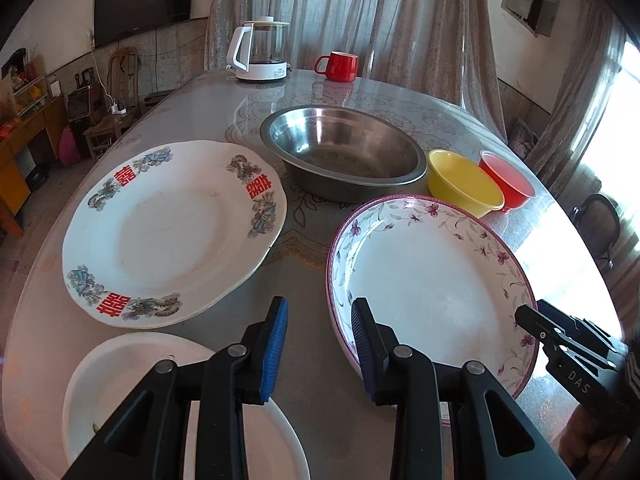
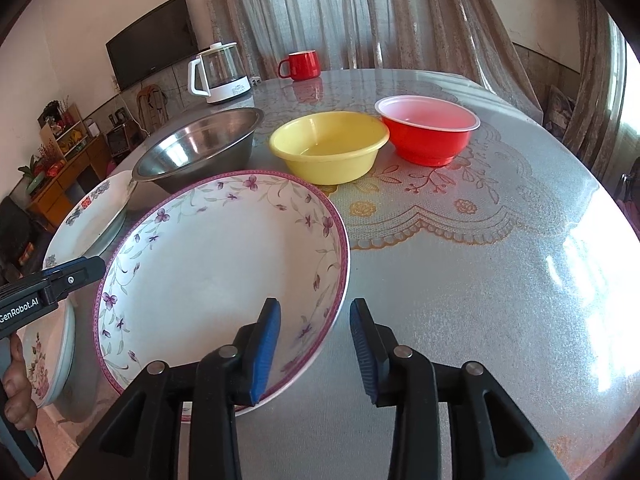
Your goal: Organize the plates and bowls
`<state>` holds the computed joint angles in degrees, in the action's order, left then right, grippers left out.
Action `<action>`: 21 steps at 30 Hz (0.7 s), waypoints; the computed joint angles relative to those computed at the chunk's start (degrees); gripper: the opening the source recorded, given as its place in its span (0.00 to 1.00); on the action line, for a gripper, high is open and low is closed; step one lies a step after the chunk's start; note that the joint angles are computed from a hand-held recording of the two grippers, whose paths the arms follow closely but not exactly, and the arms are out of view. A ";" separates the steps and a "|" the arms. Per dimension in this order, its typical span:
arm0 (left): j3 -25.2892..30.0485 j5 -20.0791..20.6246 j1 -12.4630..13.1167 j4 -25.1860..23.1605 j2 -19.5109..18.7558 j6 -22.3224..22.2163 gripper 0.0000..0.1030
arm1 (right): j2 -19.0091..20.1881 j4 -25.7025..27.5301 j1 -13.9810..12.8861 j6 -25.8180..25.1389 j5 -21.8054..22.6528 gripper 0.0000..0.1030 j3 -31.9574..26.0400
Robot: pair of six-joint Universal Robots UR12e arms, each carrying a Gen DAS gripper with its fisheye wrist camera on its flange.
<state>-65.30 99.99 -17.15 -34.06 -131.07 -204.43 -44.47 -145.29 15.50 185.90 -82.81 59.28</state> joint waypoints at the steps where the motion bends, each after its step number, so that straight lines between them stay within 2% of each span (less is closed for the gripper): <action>1: -0.64 0.10 0.00 0.59 0.36 -0.07 0.33 | -0.17 -0.54 0.08 -0.02 -0.55 0.36 0.23; 8: -4.17 0.66 0.24 3.26 2.32 -1.97 0.33 | -1.15 -3.08 0.70 -0.68 -2.91 0.39 1.44; 12: -6.40 0.58 0.77 4.85 3.61 -3.98 0.33 | -1.47 -5.05 1.12 -1.75 -2.69 0.42 1.81; 14: -7.17 1.16 0.95 5.23 4.05 -4.72 0.33 | -1.35 -4.97 1.22 -2.24 -1.27 0.47 1.46; 18: -8.41 1.76 1.18 6.00 4.71 -5.25 0.33 | -0.78 -3.53 1.52 -3.53 2.32 0.48 0.14; 21: -8.97 2.55 1.17 6.69 4.99 -4.51 0.37 | -0.01 -1.37 1.52 -4.72 7.69 0.48 -1.74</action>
<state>-74.27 102.54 -15.97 -27.37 -126.08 -208.94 -44.49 -146.66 17.02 181.18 -75.12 57.55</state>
